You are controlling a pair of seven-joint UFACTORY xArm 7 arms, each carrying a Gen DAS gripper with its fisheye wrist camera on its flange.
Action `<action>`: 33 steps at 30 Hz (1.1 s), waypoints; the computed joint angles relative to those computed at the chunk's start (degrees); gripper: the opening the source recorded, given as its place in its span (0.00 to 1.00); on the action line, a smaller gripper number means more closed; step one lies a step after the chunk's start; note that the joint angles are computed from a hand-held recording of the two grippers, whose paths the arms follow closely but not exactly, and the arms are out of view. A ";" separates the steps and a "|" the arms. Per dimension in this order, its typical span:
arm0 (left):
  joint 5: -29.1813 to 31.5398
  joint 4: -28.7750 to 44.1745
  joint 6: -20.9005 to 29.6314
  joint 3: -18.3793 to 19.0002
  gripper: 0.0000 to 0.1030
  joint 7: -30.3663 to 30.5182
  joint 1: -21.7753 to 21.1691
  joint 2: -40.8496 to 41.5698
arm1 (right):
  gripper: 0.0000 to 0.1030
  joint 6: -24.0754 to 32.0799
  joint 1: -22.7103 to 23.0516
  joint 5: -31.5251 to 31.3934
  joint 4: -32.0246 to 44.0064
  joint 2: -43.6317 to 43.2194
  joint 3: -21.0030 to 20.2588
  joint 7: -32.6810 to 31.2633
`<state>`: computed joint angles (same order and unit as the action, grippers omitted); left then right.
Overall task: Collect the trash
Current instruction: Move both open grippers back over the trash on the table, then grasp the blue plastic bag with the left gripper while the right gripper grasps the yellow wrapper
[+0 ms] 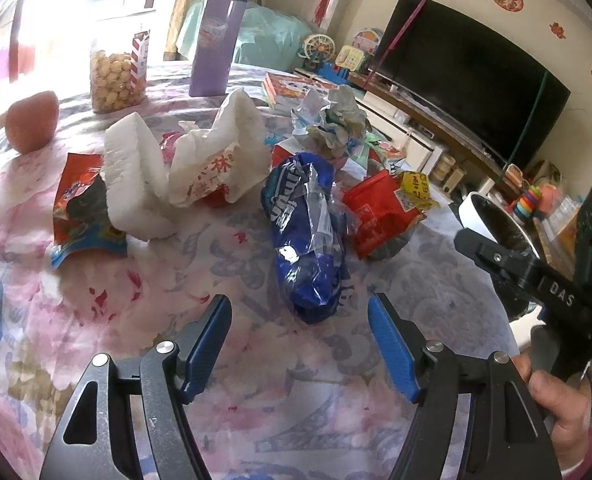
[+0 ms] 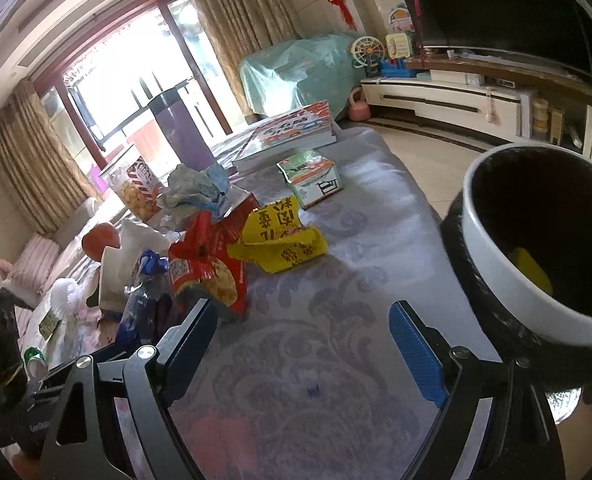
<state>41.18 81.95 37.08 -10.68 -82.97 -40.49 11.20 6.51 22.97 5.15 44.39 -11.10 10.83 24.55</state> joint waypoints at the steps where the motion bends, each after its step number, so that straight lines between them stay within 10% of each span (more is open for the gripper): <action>1: -0.13 0.18 -0.43 0.10 0.68 0.30 0.23 0.27 | 0.86 0.13 0.07 -0.02 0.66 0.71 -0.09 -0.25; 14: -1.33 4.29 -0.31 2.19 0.63 4.26 -0.27 4.53 | 0.85 2.41 1.15 17.01 12.30 12.29 -0.50 -16.36; 18: -4.33 3.82 -3.42 2.12 0.28 7.33 0.55 5.08 | 0.55 3.10 -0.27 20.49 13.64 13.48 1.02 -19.04; 21: -4.32 2.88 -4.86 3.00 0.24 6.77 0.21 4.61 | 0.18 4.03 -0.66 20.55 13.35 13.22 1.34 -19.13; 33: 1.19 -0.90 -5.51 2.61 0.19 1.98 -0.16 1.51 | 0.10 2.56 0.53 16.71 6.83 6.67 0.26 -16.27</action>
